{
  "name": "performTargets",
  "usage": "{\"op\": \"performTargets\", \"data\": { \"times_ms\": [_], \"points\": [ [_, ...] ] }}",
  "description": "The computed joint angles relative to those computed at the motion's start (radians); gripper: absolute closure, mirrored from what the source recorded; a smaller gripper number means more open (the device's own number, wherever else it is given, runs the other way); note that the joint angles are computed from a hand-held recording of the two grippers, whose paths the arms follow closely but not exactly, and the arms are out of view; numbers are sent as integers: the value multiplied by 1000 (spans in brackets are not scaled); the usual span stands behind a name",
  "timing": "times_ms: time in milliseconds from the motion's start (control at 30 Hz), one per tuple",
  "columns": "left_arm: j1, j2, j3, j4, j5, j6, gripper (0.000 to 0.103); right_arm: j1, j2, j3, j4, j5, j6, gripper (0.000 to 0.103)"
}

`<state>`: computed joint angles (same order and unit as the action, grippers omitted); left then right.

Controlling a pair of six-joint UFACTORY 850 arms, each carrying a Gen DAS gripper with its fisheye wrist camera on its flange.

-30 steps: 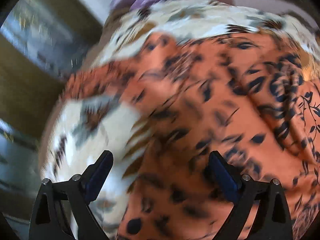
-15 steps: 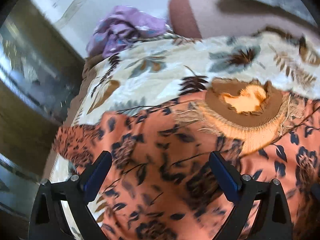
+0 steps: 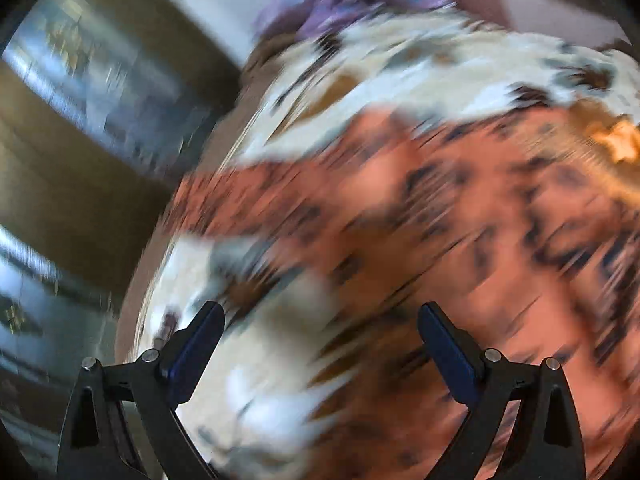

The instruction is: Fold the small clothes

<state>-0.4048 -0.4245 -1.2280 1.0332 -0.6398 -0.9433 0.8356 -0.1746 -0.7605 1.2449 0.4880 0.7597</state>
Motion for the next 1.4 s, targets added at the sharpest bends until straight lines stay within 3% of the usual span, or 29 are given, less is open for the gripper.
{"op": "performTargets", "data": {
  "times_ms": [67,133,200,300,367,567,667,867,933,967,1100,1167,1267,1400],
  "points": [
    [60,51,36,-164,83,95,6,4,-3,-9,43,0,-43,36],
    [65,73,41,-268,132,169,6,9,-9,-24,104,1,-109,36],
    [15,90,36,-316,168,246,6,13,-16,-37,154,5,-174,35],
    [-91,99,36,-183,202,167,5,16,-17,-40,165,8,-203,35],
    [-161,59,8,-70,163,80,5,11,-9,-22,103,5,-129,35],
    [-283,-154,-138,233,-109,-148,5,-2,3,5,-10,-3,-3,34],
    [-265,-181,-156,243,-160,-146,3,-5,7,13,-47,-5,25,34],
    [-118,-121,-90,122,-159,-103,3,-3,8,18,-65,4,62,34],
    [-52,-79,-22,77,-108,-62,3,-1,5,12,-39,3,27,34],
    [-16,-30,31,53,-31,-48,3,2,3,9,-27,5,14,34],
    [39,47,65,-106,69,70,3,11,-6,-5,28,17,-39,34],
    [51,64,32,-292,157,216,3,13,-8,-12,53,18,-73,34],
    [25,58,-41,-444,214,336,2,14,-11,-18,70,16,-104,34],
    [-31,-56,-199,-438,135,346,2,8,-5,-7,31,11,-51,33]
  ]
}}
